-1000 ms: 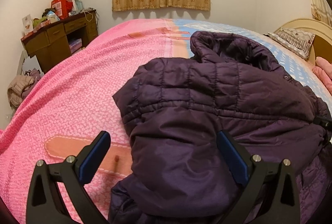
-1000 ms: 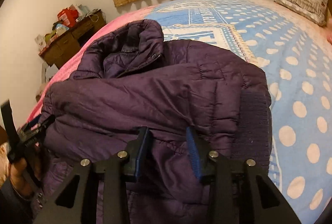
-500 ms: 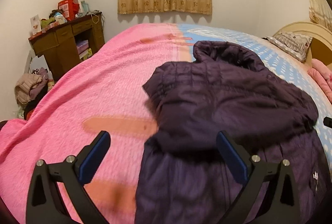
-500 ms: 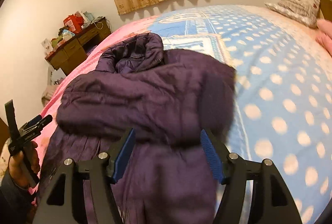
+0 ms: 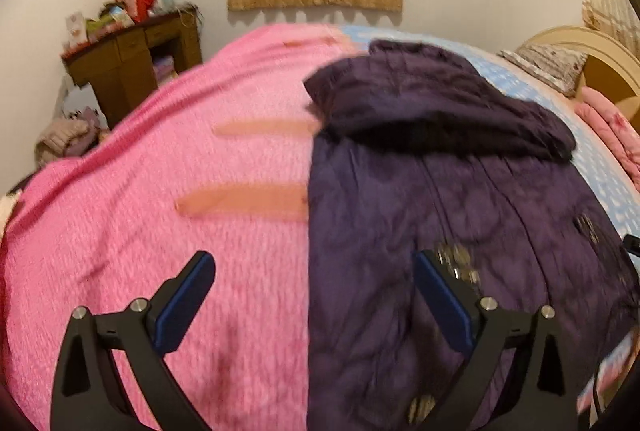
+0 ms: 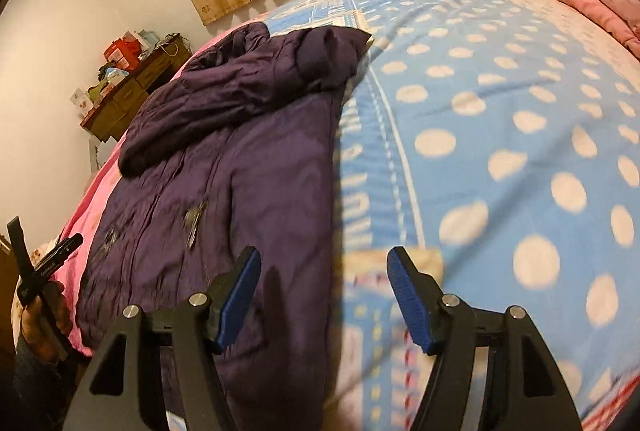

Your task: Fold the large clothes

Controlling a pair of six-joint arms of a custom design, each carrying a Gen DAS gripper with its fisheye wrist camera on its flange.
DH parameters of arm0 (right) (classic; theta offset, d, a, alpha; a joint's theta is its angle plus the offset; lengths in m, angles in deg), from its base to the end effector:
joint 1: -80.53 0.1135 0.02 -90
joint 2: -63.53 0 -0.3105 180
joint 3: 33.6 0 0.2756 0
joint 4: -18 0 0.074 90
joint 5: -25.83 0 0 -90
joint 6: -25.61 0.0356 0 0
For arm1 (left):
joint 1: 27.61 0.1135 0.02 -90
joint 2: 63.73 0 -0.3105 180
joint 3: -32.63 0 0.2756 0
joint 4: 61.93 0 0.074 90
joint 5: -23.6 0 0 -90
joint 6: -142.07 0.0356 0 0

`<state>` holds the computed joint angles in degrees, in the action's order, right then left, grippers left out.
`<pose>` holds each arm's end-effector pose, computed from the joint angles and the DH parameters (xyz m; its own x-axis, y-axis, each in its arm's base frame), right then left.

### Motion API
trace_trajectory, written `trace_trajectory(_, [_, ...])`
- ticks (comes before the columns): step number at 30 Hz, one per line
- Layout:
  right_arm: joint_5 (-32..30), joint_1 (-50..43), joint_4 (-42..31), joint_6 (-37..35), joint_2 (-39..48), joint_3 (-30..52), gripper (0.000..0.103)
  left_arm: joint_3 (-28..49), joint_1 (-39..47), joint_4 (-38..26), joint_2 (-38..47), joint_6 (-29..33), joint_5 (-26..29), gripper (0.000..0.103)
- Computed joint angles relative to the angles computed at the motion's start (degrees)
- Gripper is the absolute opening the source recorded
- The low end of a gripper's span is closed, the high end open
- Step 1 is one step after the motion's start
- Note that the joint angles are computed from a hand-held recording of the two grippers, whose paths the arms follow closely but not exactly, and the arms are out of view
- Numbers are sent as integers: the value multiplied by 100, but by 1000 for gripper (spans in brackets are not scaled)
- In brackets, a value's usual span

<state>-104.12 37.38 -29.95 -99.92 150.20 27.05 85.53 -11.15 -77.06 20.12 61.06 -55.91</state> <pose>0.2182 -0.1732 0.2052 -0.8001 0.1394 -0.5834 -0.0861 0.9358 0.3418 0.2883 0.0784 0.2020 -0.7069 -0.0486 -0.7056 -0.0476 0.9986 -0.0211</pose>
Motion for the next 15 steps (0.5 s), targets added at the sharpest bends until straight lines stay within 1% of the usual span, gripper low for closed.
trace_trajectory(5, [49, -16, -95, -124, -382, -426, 66, -315, 185, -7, -27, -27, 174, 101])
trace_trajectory(6, [46, -33, -97, -139, -435, -500, 66, -427, 223, -6, -106, -5, 251, 99])
trace_trajectory(8, [-24, -129, -127, -224, -572, -645, 66, -607, 294, 7, -201, -17, 457, 95])
trace_trajectory(11, [-157, -259, -255, -341, -665, -755, 66, -727, 411, -128, -266, -73, 869, 93])
trace_trajectory(12, [-226, -298, -289, -409, -708, -810, 66, -771, 403, -215, -280, -55, 948, 91])
trace_trajectory(14, [-326, -362, -250, -447, -748, -884, 66, -840, 323, -279, -273, -10, 1098, 82])
trace_trajectory(15, [-405, -431, -235, -446, -714, -900, 64, -839, 252, -353, -203, -41, 1205, 78])
